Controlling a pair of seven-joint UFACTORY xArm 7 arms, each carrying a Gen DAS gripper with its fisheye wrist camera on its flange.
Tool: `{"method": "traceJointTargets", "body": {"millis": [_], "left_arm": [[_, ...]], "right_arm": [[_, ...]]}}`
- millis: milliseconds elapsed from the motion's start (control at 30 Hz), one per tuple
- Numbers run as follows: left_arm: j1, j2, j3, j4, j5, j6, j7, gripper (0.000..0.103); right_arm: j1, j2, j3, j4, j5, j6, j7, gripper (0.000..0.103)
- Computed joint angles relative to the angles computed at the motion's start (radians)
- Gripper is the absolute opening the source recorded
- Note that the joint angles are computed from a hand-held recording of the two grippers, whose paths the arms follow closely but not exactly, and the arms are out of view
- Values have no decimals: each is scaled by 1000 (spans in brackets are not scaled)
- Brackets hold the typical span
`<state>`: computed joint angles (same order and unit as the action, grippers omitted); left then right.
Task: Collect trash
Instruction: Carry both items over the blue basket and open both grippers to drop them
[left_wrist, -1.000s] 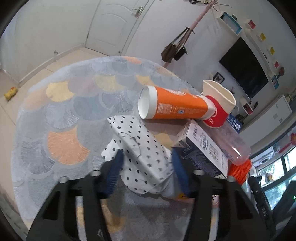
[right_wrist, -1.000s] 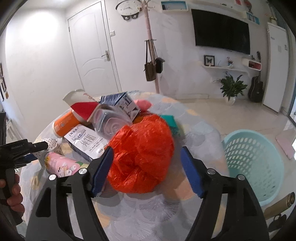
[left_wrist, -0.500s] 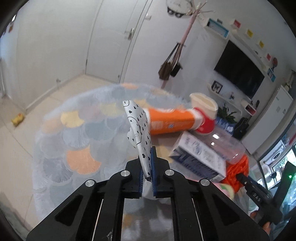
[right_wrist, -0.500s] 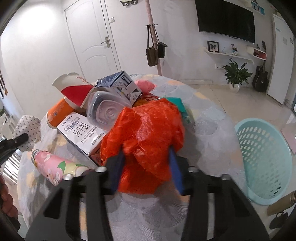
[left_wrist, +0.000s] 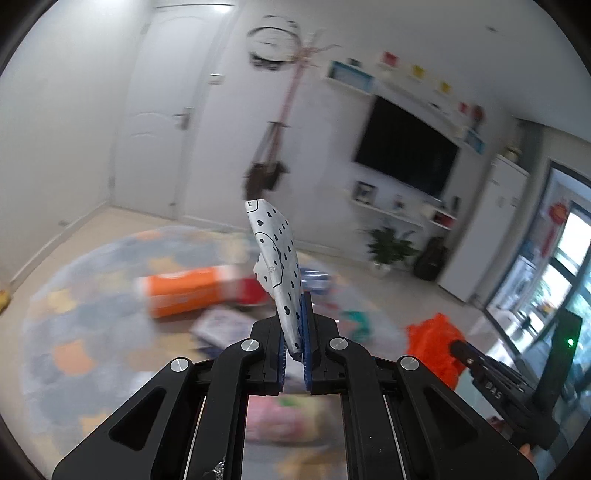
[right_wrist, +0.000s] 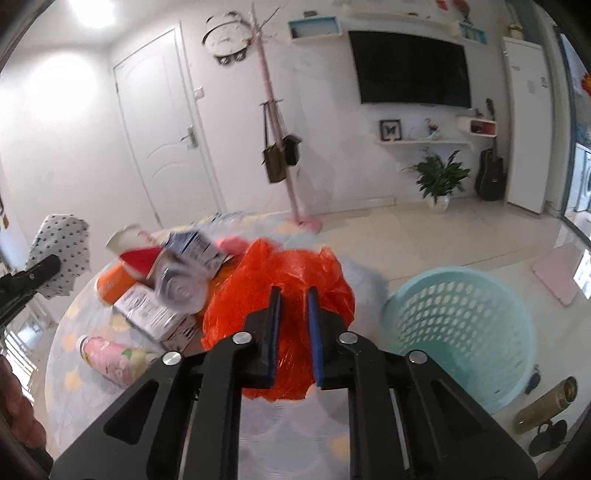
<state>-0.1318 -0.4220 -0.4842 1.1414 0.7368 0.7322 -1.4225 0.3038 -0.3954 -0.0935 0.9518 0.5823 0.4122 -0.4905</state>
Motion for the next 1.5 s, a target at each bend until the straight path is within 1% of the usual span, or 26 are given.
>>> {"method": "traceJointTargets", "body": {"millis": [67,167,333,400,433,500,567,667,733,800,867,933,1000,1033,1067,1100,1133,1167,1233,1300,1367,1500], "left_arm": [[0,99,-30,81,38,-29,11,5],[-34,242,-48,191,104,-46,20,5],[-116,475,-28,364,139,-101,75,5],[-149,535,-12,404,141,-116,92,5],[-166,589,-6,447,127,-125,117,5],[-188,644,8,481,96,-155,153,5],[-200,705,15,513,42,-191,207,5],[-209,779,20,545,-36,-252,281,5],[-213,819,21,561,-83,-288,334,5],[-229,865,26,595,-124,-290,380,5],[-237,901,31,618,-166,-299,427,6],[-261,928,50,648,-192,-291,451,6],[-269,942,61,653,-230,-301,478,6],[-275,942,67,651,-247,-306,489,8],[-278,944,73,650,-265,-306,504,19],[-291,943,85,658,-275,-301,510,26],[-314,933,113,653,-268,-306,498,39],[-332,921,139,645,-262,-306,490,46],[-355,902,172,633,-272,-311,493,47],[-374,877,206,612,-282,-317,495,47],[-407,848,256,592,-273,-319,473,47],[-454,771,334,513,-276,-357,439,47]], "right_arm": [[-18,-2,-19,10,-2,4,-2,9],[-48,8,-44,28,-11,13,-11,9],[-127,64,-67,64,-28,21,9,8],[-167,96,-67,80,-43,14,27,8],[-182,108,-65,85,-47,12,34,8],[-218,146,-63,103,-58,20,60,8],[-257,183,-51,115,-81,28,99,8],[-318,238,-28,127,-152,39,180,8],[-340,268,-22,137,-166,54,202,8],[-360,292,-11,145,-187,65,230,8],[-375,309,-8,148,-189,67,235,8],[-384,320,0,151,-197,72,246,8],[-393,329,6,153,-206,74,259,8],[-397,331,7,150,-210,71,263,8],[-400,335,9,155,-211,75,265,8],[-402,341,8,163,-201,91,259,9],[-405,347,7,170,-185,103,249,12],[-409,351,7,174,-180,114,251,15],[-415,354,8,176,-163,118,234,26],[-416,342,13,160,-174,99,234,30],[-416,333,11,154,-165,97,220,32],[-406,300,8,137,-128,93,176,32]]}}
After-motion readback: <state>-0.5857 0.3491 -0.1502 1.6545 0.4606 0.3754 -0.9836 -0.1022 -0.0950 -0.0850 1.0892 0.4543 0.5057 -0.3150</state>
